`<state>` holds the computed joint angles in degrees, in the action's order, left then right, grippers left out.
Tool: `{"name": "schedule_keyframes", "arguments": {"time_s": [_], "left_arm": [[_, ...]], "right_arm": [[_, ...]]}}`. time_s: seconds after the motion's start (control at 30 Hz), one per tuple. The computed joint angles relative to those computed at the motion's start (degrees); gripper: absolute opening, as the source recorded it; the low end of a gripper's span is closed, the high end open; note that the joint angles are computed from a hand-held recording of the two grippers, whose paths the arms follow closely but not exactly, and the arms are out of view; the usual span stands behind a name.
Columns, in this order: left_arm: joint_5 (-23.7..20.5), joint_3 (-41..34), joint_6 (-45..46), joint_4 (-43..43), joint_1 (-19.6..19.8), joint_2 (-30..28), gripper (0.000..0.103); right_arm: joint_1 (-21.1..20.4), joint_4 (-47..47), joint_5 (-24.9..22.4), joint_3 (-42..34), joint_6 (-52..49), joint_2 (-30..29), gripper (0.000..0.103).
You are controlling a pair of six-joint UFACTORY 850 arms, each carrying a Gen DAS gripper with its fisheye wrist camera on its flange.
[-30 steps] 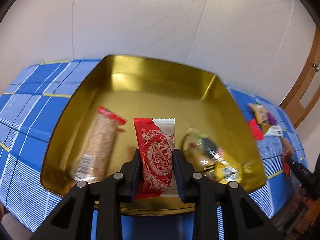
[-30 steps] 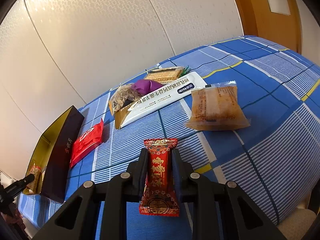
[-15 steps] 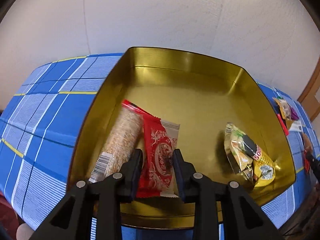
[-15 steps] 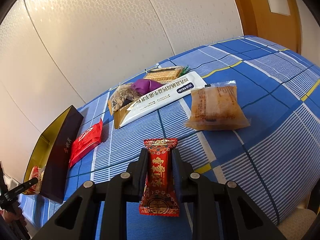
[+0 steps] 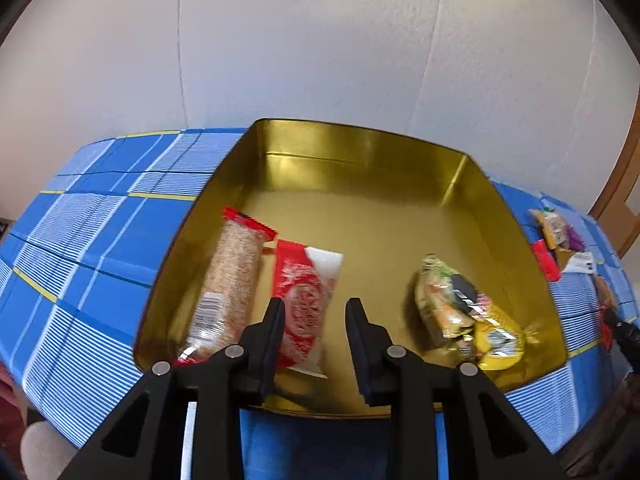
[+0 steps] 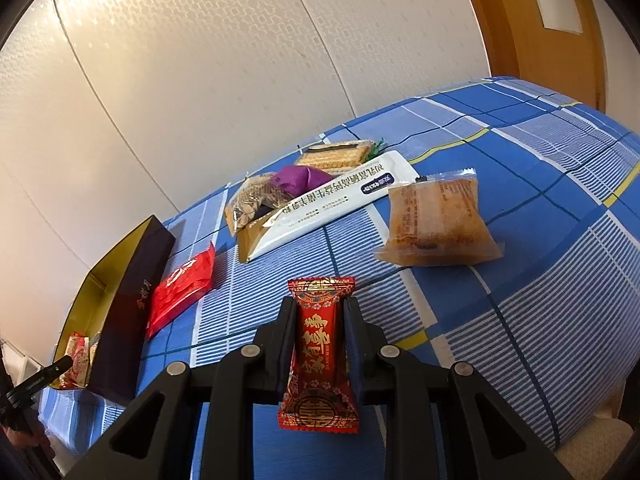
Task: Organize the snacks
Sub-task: 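Carry the red-and-white packet into the gold tray and open the left tool, then lower the red-gold candy into the gold tray and open the right tool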
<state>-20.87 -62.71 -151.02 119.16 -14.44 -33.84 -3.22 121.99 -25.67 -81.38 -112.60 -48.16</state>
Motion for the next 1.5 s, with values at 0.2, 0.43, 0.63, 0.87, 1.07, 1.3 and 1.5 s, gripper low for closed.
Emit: {"name": "schedule_keyframes", "arguments": {"time_s": [0.2, 0.43, 0.63, 0.87, 1.07, 1.3, 1.5], "left_arm": [[0.5, 0.2, -8.4, 7.6, -0.7, 0.2, 0.031], [1.3, 1.0, -15.0, 14.3, -1.3, 0.7, 0.031], [0.7, 1.9, -17.6, 17.1, -1.7, 1.5, 0.031], [-1.1, 3.4, -17.5, 18.0, -2.6, 2.8, 0.031], [-1.8, 4.8, -19.1, 19.7, -3.1, 3.9, 0.031], [-1.6, 5.5, -21.6, 20.7, -2.8, 4.3, 0.031], [-2.0, 6.0, -24.3, 22.2, -2.5, 4.6, 0.031]], "right_arm": [[0.3, -1.4, -0.8, 0.6, 0.3, 0.4, 0.024], [1.2, -2.6, -1.3, 1.5, -1.1, 1.5, 0.024], [2.8, -3.4, -2.3, 3.5, -3.5, 3.4, 0.024], [5.9, -8.8, -4.3, 4.0, -1.5, 4.9, 0.024], [9.6, -13.1, -5.4, 2.3, 0.5, 5.0, 0.024], [13.6, -17.7, -3.9, -2.5, 3.9, 3.0, 0.024], [16.1, -20.9, -0.9, -7.5, 6.3, 0.1, 0.024]]}}
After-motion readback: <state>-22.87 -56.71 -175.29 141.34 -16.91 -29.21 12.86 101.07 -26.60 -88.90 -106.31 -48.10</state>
